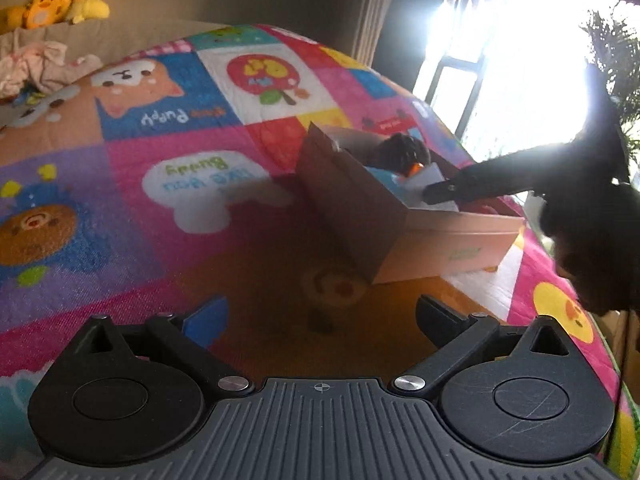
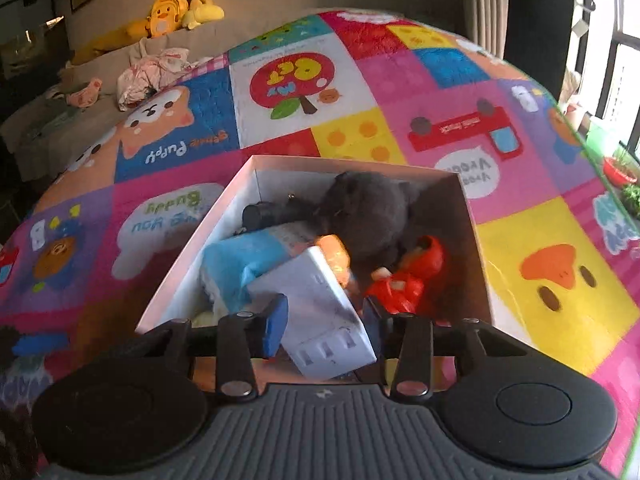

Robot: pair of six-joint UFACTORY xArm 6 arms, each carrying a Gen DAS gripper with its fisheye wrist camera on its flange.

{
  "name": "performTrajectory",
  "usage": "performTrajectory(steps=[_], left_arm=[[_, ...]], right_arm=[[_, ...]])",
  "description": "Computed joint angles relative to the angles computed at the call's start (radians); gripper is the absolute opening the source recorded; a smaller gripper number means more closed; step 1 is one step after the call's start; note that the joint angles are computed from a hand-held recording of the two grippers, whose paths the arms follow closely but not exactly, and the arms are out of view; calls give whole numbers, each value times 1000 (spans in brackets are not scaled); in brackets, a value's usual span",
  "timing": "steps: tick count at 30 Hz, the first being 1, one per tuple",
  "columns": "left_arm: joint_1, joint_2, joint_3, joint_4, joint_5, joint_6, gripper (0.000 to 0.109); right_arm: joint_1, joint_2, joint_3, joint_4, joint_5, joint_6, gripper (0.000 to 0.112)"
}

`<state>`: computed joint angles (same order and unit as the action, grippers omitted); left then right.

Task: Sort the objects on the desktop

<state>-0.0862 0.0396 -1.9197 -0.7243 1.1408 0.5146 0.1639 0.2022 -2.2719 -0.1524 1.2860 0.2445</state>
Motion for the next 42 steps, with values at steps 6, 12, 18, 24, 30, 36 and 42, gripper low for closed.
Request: performTrajectory(steps=[6, 12, 18, 24, 30, 36, 42], left_arm=[[7, 4, 0, -13, 7, -20, 103], [7, 6, -4, -9, 16, -29, 103], [4, 5, -2, -1, 10, -34, 103], [13, 12, -8, -19, 23, -42, 103], [16, 15, -14, -23, 30, -53, 103], [16, 16, -15, -24, 31, -55, 103], [8, 1, 5, -6, 9, -52, 103]], right_arm=[[7, -101, 105, -13, -100, 47, 41], [22, -325, 373, 131, -149, 27, 51], [43, -308, 463, 188, -229, -11, 52], [65, -277, 442, 155, -195, -23, 5], [85, -363, 390, 85, -365, 8, 4], [118, -422, 311, -90, -453, 79, 4], [138, -497, 369, -92, -337, 94, 6]])
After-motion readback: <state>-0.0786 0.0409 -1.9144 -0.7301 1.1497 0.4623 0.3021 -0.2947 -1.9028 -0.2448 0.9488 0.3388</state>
